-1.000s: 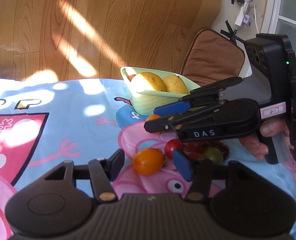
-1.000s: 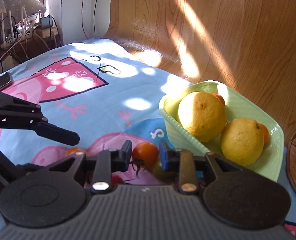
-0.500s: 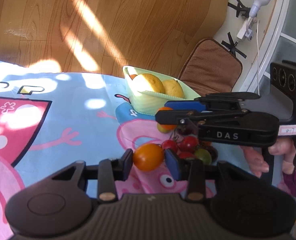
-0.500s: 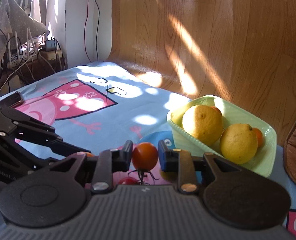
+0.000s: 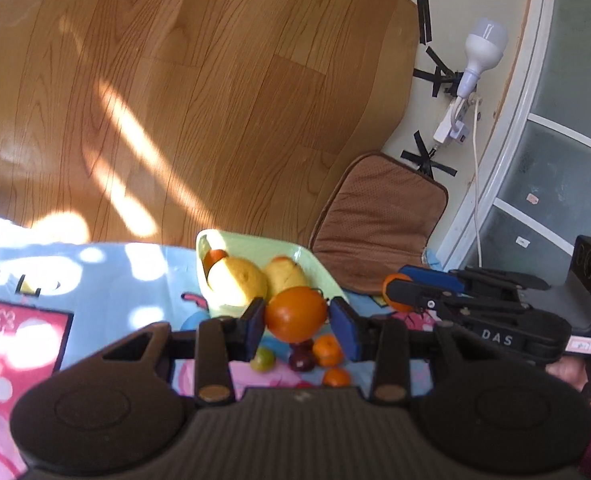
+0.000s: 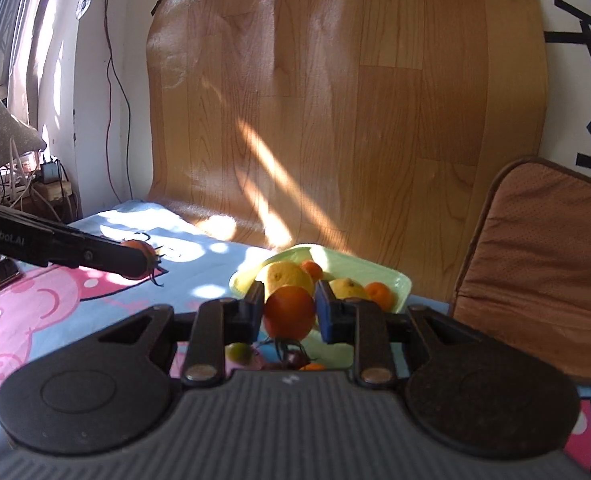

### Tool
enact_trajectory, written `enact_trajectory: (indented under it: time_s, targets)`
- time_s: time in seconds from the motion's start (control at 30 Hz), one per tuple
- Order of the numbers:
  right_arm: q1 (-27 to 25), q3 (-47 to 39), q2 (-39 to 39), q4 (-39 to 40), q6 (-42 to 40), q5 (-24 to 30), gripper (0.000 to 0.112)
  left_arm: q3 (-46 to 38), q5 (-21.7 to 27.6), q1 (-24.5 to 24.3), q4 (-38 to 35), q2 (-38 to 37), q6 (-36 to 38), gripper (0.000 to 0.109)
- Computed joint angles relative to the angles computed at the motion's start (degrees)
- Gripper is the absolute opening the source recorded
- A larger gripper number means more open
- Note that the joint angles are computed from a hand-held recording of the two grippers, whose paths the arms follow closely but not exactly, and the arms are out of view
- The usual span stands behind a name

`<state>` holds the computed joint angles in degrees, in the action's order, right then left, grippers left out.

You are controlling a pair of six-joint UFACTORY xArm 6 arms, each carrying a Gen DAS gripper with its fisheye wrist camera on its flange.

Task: Organize fruits
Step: 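Carry both orange fruits over the green basket and open both grippers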

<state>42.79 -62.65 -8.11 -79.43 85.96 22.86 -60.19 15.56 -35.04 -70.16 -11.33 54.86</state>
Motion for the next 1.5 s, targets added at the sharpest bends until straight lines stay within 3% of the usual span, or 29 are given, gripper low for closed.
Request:
enact_trajectory:
  time_s: [0.23, 0.37, 0.5, 0.83, 0.93, 1.0, 1.2, 1.33, 1.5]
  targets:
    - [-6.0, -7.03, 1.93, -3.29, 2.35, -2.23, 0.03, -20.5, 1.34, 0.52, 11.06, 15.09, -13.33, 0.036]
    - [-10.47, -7.81, 6.92, -0.37, 6.31, -8.16, 0.03, -29.63, 3.77, 0.98, 21.96, 25.06, -25.43, 0.036]
    - [-13.94, -8.45, 12.02, 2.06, 9.29, -13.28, 0.03, -36.36, 6.88, 1.46, 27.71, 32.62, -32.52, 0.036]
    - [-14.99, -14.81, 20.84, 3.4, 4.21, -14.83, 0.03, -49.89, 10.24, 2.12, 38.06, 45.66, -43.56, 0.036]
    - [-14.78, -16.72, 22.18, -1.88, 8.55, -14.46, 0.03, -51.24, 10.17, 2.24, 40.41, 47.06, -46.01, 0.04]
    - [-14.7, -17.89, 22.81, -5.69, 11.38, -14.04, 0.033, -51.29, 9.73, 2.2, 42.34, 47.29, -47.65, 0.051]
    - [-14.2, -17.09, 21.1, -12.74, 19.89, -11.82, 0.037, -45.77, 6.08, 1.99, 41.35, 43.18, -46.04, 0.053]
    - [-13.76, -11.71, 15.03, -18.77, 30.21, -11.07, 0.038, -35.46, 1.09, 1.39, 37.7, 35.03, -41.83, 0.056]
    - [-11.16, -2.78, 6.47, -20.88, 36.16, -9.48, 0.038, -19.37, -4.77, -0.17, 29.89, 22.69, -34.11, 0.06]
